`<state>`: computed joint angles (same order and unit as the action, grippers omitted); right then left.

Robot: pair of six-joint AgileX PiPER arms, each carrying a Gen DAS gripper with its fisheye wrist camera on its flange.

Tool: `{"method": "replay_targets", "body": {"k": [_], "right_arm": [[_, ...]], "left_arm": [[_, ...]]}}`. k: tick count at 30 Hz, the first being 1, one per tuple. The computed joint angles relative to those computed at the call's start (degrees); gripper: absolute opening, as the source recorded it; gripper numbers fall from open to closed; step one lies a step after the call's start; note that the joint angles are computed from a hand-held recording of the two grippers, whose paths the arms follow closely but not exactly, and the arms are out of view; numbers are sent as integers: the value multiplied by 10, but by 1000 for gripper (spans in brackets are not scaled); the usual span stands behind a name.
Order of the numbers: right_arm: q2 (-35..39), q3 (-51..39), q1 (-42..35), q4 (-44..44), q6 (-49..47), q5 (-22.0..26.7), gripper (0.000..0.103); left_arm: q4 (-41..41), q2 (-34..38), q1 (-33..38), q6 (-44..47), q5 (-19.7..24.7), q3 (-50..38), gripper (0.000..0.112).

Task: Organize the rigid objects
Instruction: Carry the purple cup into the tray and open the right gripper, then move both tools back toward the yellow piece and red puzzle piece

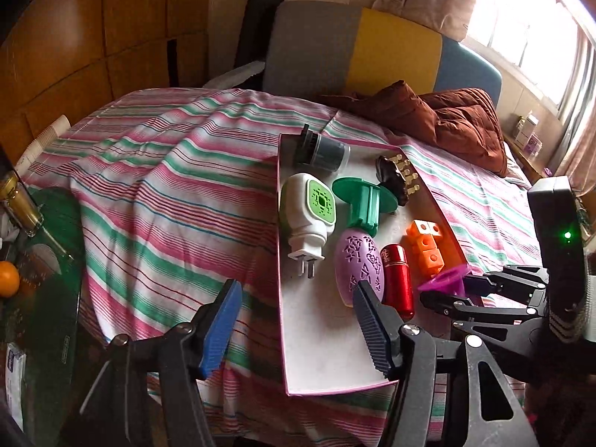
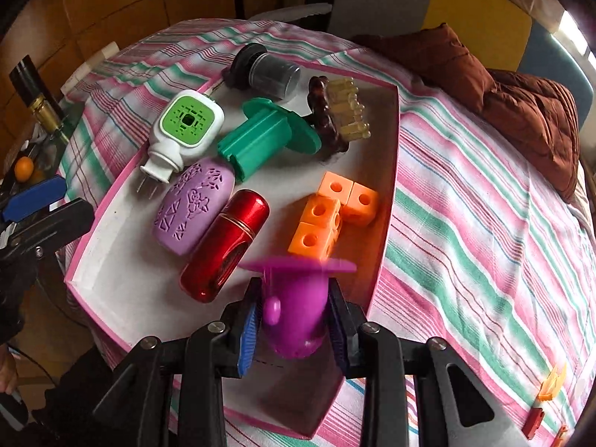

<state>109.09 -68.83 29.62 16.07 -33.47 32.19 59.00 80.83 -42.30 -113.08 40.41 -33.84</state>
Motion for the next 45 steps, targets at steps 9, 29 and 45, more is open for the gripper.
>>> {"method": "replay_targets", "body": {"k": [9,29,45], "right_arm": [[-31,22,-34,120,-89,6,40],[-100,22,-282,222,-143,45,44],[43,-161,-577,274,16,154,44]], "left_arm": [[-3,-7,-12,-1,24,0,65],[-19,45,-41,105,16,-107,66],[-212,251,-36,445,-109,-386,66]]}}
